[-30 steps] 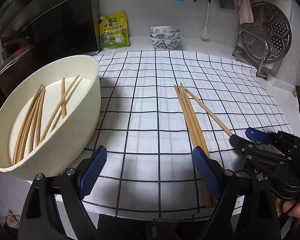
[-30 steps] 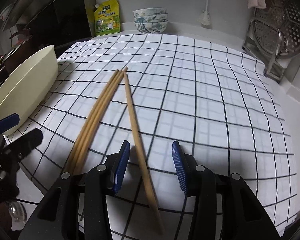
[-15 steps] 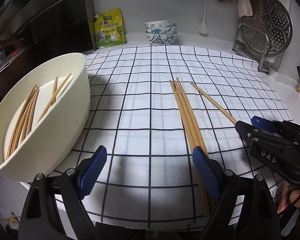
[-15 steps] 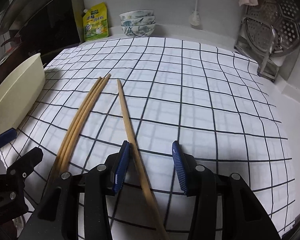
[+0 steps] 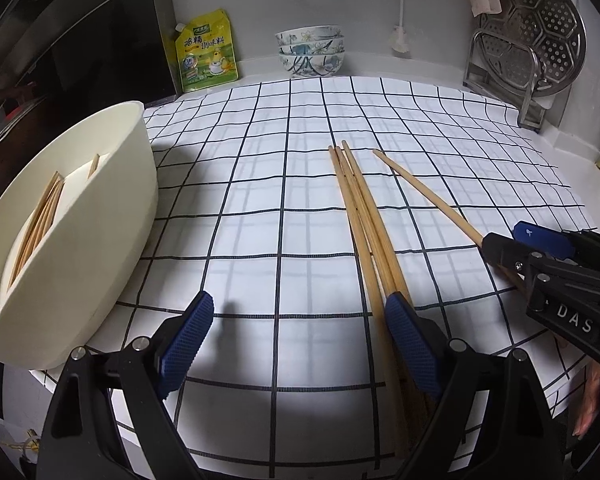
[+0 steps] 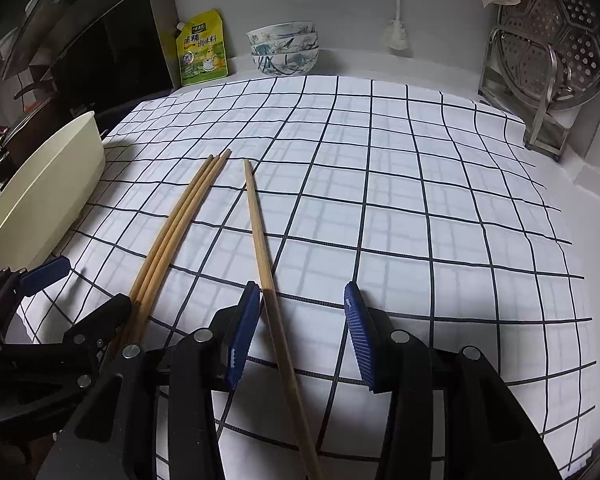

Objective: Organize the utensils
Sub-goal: 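Close the left gripper on one chopstick while the right gripper grasps another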

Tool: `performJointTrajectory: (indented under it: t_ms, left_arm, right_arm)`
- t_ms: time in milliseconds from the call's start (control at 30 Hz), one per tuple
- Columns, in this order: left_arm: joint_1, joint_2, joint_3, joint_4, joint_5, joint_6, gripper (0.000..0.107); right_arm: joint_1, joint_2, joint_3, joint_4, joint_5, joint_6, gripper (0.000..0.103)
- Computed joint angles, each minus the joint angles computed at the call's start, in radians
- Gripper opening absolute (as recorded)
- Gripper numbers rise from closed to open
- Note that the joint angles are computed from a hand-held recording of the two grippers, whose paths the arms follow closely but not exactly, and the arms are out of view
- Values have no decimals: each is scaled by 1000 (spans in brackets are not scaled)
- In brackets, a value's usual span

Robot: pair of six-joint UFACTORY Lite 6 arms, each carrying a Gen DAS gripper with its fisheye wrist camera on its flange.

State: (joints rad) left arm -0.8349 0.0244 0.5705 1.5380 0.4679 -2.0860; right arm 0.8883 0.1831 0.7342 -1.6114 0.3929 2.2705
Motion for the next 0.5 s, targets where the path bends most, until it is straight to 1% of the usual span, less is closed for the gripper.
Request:
performJointTrajectory:
  t_ms: [300, 433, 500]
  left_arm:
    - [39, 37, 29, -27, -8, 19, 89]
    - [81, 69, 66, -10, -40, 9, 89]
    - [87, 86, 85, -1, -45, 2, 85]
  right_arm:
    - [14, 23, 23, 31, 13, -41, 42]
    - [36, 55, 50, 61, 53, -74, 42]
    - [55, 76, 68, 82, 83, -100, 39]
